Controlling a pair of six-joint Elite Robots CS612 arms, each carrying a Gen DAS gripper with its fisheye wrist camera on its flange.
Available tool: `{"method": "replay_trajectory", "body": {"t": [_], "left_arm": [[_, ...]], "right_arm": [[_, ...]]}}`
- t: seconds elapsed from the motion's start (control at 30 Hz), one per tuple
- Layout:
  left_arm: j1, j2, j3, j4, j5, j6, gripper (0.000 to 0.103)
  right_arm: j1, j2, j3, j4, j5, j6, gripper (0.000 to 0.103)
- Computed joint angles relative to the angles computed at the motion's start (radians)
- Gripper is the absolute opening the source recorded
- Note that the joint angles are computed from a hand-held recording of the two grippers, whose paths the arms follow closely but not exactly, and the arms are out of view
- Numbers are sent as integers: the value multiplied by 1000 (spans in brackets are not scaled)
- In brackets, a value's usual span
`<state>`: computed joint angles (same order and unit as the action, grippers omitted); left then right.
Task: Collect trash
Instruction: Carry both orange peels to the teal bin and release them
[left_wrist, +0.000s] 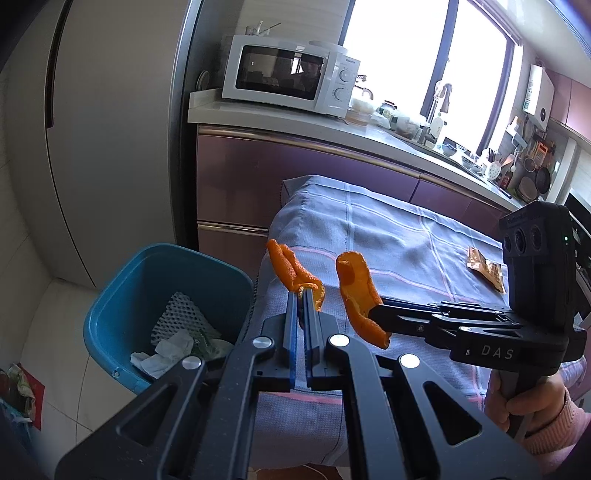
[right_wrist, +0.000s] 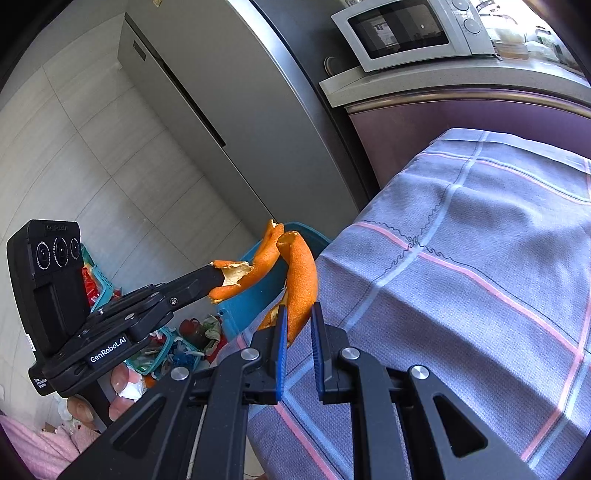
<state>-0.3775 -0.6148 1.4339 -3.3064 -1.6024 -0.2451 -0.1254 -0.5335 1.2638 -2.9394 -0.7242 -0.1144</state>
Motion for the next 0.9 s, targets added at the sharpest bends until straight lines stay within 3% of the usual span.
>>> {"method": "replay_trajectory", "body": {"t": [0.9], "left_arm": [[24,-1,5,10,78,-39,3]], "right_arm": [[33,25,-86,117,-6,-72,11]]}}
